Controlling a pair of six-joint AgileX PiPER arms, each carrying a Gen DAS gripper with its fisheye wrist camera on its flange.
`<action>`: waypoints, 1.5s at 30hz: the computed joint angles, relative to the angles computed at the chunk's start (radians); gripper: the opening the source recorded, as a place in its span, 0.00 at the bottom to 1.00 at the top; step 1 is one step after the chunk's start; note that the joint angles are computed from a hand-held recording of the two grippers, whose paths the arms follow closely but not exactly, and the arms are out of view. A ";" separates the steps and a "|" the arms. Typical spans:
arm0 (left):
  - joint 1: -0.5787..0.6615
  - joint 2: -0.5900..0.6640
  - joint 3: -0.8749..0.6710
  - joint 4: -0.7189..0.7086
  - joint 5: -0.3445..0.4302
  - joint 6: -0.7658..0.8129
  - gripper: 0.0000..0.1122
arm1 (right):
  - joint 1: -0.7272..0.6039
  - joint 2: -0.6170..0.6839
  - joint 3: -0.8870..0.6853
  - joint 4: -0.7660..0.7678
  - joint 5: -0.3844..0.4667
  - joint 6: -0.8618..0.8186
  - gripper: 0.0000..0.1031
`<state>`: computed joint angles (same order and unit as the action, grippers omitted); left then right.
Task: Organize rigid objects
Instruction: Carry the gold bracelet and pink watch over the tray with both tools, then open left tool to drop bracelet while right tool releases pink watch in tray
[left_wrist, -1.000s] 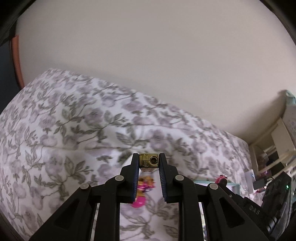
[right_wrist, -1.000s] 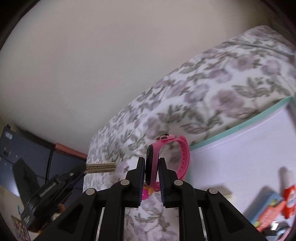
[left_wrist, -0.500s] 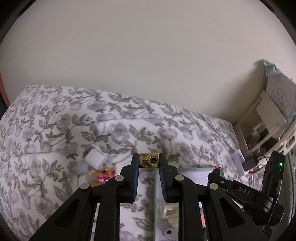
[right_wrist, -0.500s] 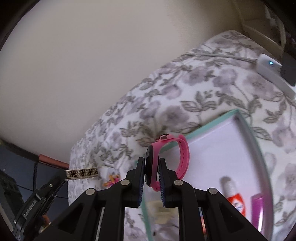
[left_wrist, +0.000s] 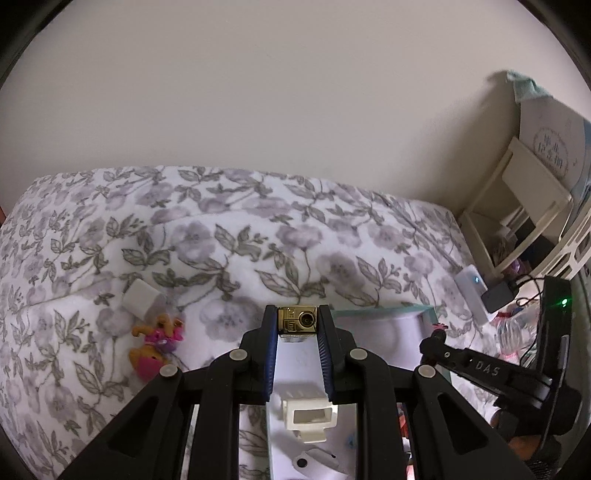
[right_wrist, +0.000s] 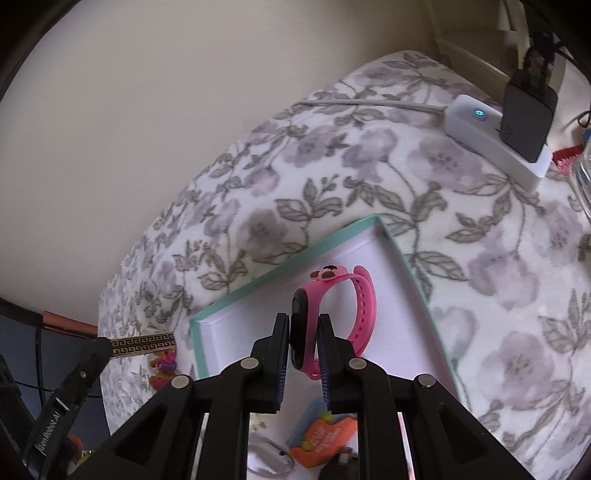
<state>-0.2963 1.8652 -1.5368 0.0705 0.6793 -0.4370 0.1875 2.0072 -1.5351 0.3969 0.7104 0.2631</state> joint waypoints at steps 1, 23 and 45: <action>-0.006 0.009 -0.003 0.003 0.000 -0.004 0.19 | -0.002 0.001 0.000 -0.008 0.003 0.003 0.17; -0.135 0.136 -0.006 0.244 -0.042 -0.150 0.19 | 0.035 0.093 -0.073 -0.051 0.075 -0.004 0.18; -0.191 0.196 -0.138 0.237 0.209 -0.095 0.20 | 0.036 0.089 -0.080 -0.033 0.081 -0.020 0.18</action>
